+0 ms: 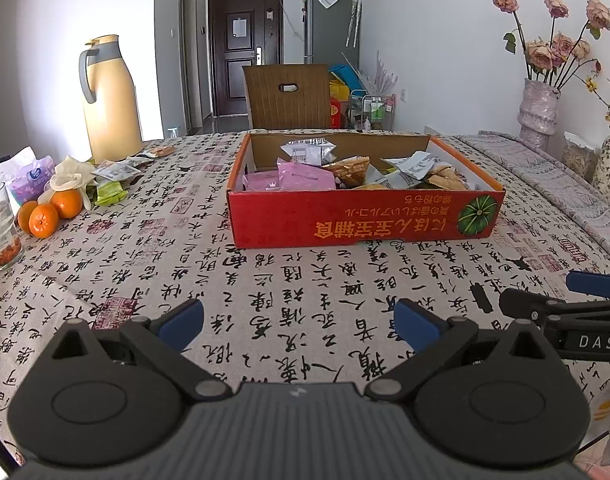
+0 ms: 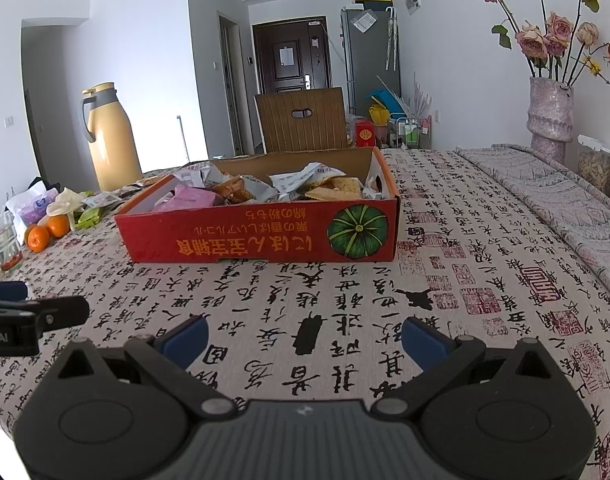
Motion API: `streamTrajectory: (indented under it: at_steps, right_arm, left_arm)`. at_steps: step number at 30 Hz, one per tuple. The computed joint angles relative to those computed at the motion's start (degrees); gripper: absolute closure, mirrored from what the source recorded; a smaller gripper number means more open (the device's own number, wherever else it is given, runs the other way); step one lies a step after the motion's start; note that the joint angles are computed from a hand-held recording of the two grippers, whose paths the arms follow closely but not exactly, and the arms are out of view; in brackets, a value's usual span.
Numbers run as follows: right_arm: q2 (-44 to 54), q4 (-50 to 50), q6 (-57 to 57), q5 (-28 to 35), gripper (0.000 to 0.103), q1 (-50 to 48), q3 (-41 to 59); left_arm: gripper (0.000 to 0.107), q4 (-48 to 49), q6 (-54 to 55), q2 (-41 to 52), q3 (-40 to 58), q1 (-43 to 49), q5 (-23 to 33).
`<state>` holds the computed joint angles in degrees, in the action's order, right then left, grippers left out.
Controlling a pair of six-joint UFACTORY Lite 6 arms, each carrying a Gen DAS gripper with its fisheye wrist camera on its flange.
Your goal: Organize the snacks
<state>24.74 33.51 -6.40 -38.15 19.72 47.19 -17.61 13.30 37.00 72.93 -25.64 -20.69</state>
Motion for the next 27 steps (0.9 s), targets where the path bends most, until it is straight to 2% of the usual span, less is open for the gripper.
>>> streamTrajectory:
  at_steps: [27]
  right_arm:
    - [0.01, 0.27, -0.25, 0.08, 0.000, 0.12, 0.03]
  left_arm:
    - [0.004, 0.33, -0.47, -0.02, -0.02, -0.08, 0.02]
